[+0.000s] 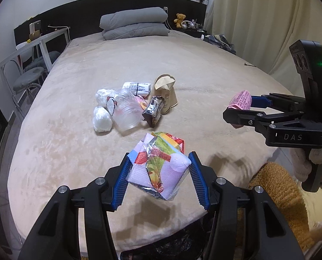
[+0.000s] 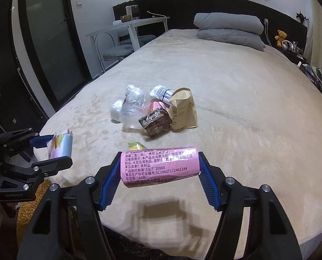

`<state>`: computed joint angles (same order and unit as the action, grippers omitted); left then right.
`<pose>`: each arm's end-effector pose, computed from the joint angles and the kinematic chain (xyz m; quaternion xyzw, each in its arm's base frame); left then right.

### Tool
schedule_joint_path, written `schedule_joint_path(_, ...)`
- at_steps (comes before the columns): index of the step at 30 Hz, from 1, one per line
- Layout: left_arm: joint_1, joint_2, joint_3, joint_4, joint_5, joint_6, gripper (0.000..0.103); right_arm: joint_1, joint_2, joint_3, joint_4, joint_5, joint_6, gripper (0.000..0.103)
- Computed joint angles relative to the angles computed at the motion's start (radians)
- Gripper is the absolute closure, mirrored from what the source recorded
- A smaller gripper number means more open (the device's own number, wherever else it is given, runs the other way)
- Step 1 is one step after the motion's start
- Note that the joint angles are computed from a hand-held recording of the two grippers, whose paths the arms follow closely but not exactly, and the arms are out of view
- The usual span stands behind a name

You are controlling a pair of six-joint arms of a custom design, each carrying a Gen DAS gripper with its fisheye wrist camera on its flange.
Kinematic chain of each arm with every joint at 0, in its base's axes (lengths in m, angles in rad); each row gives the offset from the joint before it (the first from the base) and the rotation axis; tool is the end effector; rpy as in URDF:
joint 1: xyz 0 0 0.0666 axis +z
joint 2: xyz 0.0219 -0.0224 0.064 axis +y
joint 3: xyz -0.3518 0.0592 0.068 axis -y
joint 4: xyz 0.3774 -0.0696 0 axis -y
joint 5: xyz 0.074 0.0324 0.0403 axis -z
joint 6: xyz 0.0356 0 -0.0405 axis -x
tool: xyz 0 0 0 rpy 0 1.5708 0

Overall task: Collect trash
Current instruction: 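Carry the wrapper in left tool while right tool carries pink roll to bin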

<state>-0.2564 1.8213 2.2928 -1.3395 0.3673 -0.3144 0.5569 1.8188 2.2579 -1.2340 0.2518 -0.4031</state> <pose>0.5580 -0.1599 0.5440 0.3202 0.8681 -0.1616 0.3433 0.5071 0.3048 0.5378 -0.0232 0.9193 0.0702 0.3866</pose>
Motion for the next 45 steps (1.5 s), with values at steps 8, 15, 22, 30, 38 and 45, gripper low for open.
schedule_joint_path(8, 0.0, -0.178, -0.201, 0.075, -0.004, 0.014, 0.051, 0.083, -0.117, -0.144, 0.059, 0.042, -0.042, 0.036)
schedule_joint_path(15, -0.001, -0.296, -0.357, 0.105, -0.003, 0.02, 0.051, 0.137, -0.185, -0.257, 0.065, 0.023, -0.101, 0.036)
schedule_joint_path(22, 0.0, -0.379, -0.482, 0.112, 0.02, 0.029, 0.051, 0.176, -0.256, -0.364, 0.082, 0.013, -0.162, 0.036)
schedule_joint_path(30, -0.008, -0.449, -0.602, 0.099, 0.03, 0.021, 0.051, 0.22, -0.295, -0.445, 0.088, 0.007, -0.201, 0.036)
schedule_joint_path(38, -0.008, -0.456, -0.674, 0.067, 0.028, 0.004, 0.051, 0.223, -0.283, -0.51, 0.065, -0.071, -0.268, 0.036)
schedule_joint_path(45, 0.001, -0.408, -0.723, 0.032, 0.03, 0.015, 0.051, 0.206, -0.244, -0.556, 0.042, -0.151, -0.318, 0.036)
